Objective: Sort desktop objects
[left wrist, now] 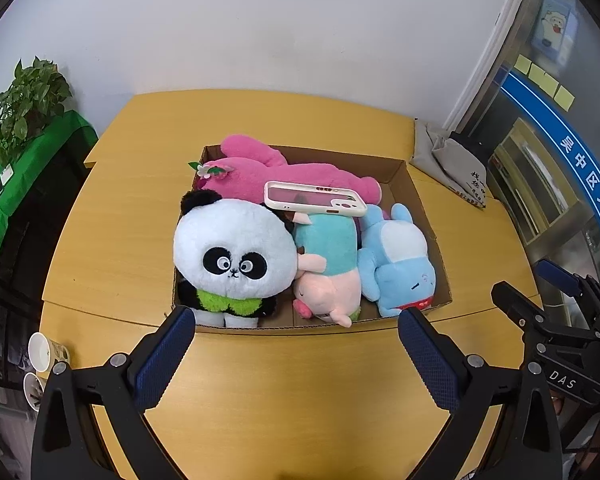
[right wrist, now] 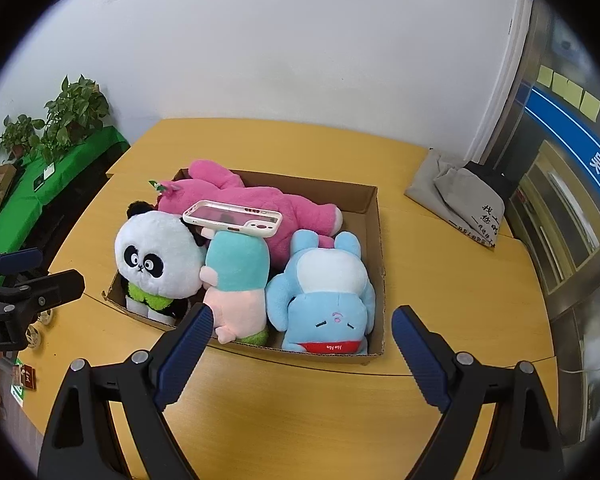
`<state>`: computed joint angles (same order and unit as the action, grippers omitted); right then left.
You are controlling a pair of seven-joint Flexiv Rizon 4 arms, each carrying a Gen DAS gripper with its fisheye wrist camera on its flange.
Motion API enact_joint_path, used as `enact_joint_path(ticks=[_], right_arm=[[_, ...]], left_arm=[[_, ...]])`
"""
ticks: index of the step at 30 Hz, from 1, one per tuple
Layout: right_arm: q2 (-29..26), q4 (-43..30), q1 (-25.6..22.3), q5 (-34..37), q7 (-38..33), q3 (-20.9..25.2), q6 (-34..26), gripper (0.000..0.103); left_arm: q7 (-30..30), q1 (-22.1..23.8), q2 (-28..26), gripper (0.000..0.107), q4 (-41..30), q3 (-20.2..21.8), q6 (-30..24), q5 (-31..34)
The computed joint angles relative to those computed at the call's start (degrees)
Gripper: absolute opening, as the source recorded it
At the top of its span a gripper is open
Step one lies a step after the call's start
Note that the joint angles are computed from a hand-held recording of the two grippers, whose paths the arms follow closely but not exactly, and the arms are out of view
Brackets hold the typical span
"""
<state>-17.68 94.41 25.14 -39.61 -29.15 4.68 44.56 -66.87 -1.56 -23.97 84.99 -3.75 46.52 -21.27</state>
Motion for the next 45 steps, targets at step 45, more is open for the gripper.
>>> enact_joint_path(ticks=[45], right_arm=[[3.1, 3.2, -0.4, -0.3, 1.2, 1.6, -1.0, 0.091]], left_arm=[[0.9, -1.2, 3.8, 0.103, 4.9, -0.3, 3.7, -0.9]])
